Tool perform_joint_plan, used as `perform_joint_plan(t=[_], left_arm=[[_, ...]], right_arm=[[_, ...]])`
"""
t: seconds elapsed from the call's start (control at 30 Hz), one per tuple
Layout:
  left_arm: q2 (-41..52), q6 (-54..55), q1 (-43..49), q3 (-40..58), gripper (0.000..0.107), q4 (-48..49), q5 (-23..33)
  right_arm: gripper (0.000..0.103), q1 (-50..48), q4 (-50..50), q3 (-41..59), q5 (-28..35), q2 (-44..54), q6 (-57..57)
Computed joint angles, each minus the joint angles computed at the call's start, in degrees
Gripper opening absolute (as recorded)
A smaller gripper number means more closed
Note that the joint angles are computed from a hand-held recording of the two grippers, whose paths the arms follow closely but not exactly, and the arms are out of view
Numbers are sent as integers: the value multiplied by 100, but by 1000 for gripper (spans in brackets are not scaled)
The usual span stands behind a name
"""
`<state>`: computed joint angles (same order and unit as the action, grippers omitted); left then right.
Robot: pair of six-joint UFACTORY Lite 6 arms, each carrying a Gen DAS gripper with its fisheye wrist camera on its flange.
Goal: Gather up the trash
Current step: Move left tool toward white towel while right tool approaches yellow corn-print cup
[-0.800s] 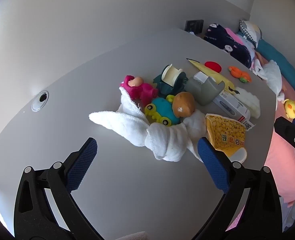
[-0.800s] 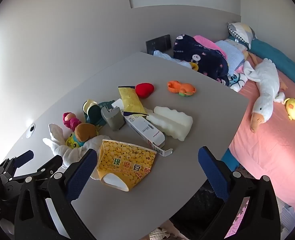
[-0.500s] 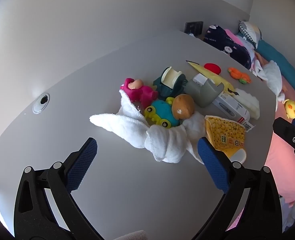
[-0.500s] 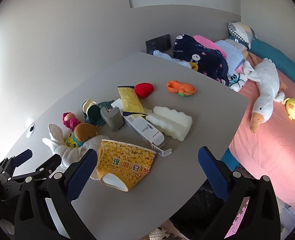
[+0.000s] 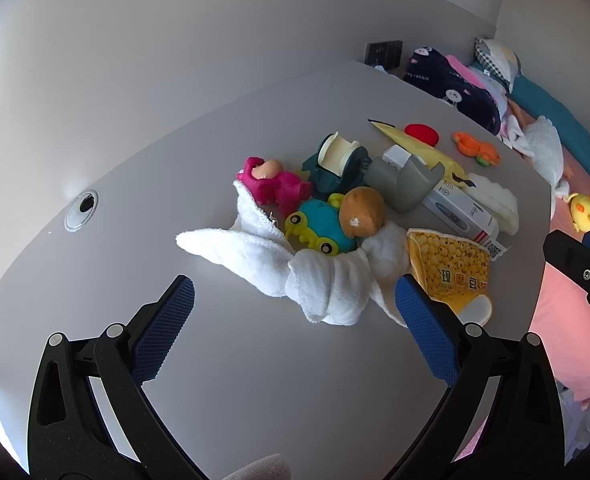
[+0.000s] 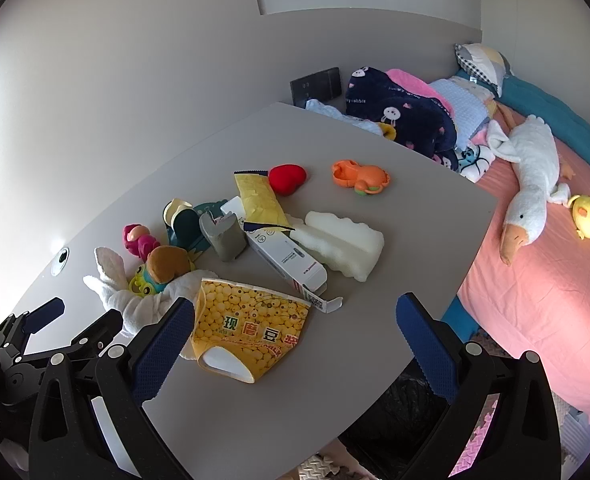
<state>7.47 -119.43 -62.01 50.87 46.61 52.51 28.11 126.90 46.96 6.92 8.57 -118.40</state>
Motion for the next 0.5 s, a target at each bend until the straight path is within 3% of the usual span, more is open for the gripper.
perform_joint_plan(t=[0.5], left_arm=[[84,-75,21,27,97,2,-9]], right_arm=[[100,-14,16,75,10,103,-26]])
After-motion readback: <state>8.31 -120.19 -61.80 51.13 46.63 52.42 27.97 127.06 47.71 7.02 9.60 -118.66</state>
